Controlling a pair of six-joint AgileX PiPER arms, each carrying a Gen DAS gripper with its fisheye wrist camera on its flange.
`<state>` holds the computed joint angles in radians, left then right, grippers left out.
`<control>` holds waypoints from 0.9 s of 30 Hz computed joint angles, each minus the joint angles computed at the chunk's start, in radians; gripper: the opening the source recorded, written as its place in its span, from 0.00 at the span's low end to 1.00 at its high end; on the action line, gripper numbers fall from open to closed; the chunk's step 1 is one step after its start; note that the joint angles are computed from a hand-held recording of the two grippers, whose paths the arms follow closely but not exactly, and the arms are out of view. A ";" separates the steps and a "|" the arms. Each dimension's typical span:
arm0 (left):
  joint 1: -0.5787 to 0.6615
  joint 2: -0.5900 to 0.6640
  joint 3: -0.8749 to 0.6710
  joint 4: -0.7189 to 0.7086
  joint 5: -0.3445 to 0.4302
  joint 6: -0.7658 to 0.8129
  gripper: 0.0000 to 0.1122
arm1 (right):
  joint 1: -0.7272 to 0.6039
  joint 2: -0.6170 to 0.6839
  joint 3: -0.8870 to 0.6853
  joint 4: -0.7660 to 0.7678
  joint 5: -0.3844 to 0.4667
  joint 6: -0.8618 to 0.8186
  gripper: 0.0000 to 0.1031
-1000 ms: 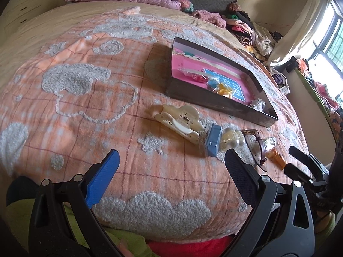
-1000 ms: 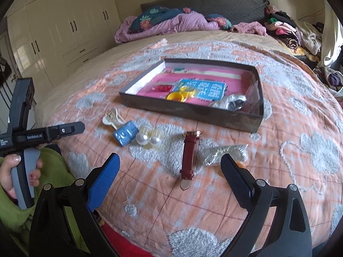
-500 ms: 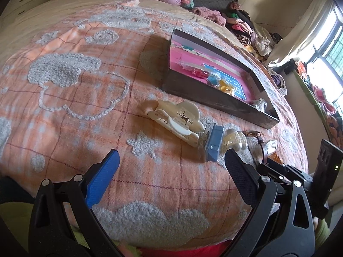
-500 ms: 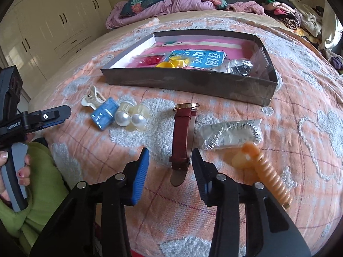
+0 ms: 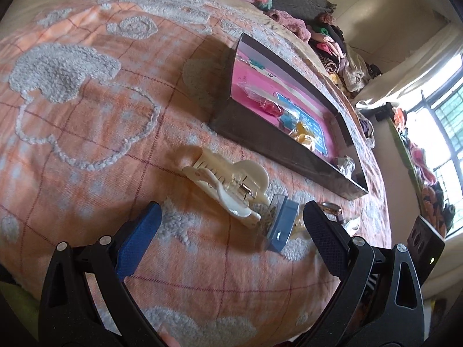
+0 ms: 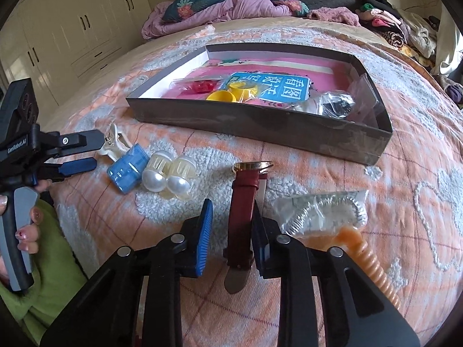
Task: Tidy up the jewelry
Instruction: 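Grasp the brown leather watch with the right gripper while the left grasps the white claw clip, then carry the watch and claw clip into the pink box and open both grippers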
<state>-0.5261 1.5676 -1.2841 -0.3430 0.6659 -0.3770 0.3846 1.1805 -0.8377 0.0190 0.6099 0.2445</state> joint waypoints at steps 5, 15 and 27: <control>-0.002 0.040 -0.036 0.011 -0.006 -0.034 0.81 | 0.004 0.021 -0.006 -0.007 -0.018 0.000 0.20; -0.044 0.102 -0.114 0.145 0.008 -0.143 0.66 | 0.005 0.038 -0.008 0.003 -0.051 -0.028 0.10; -0.046 0.058 -0.085 0.176 -0.022 -0.115 0.28 | -0.039 -0.024 0.024 0.106 -0.078 -0.133 0.10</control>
<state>-0.5722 1.6257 -1.3686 -0.1669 0.6439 -0.4916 0.3461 1.1567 -0.8142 0.1252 0.5314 0.1112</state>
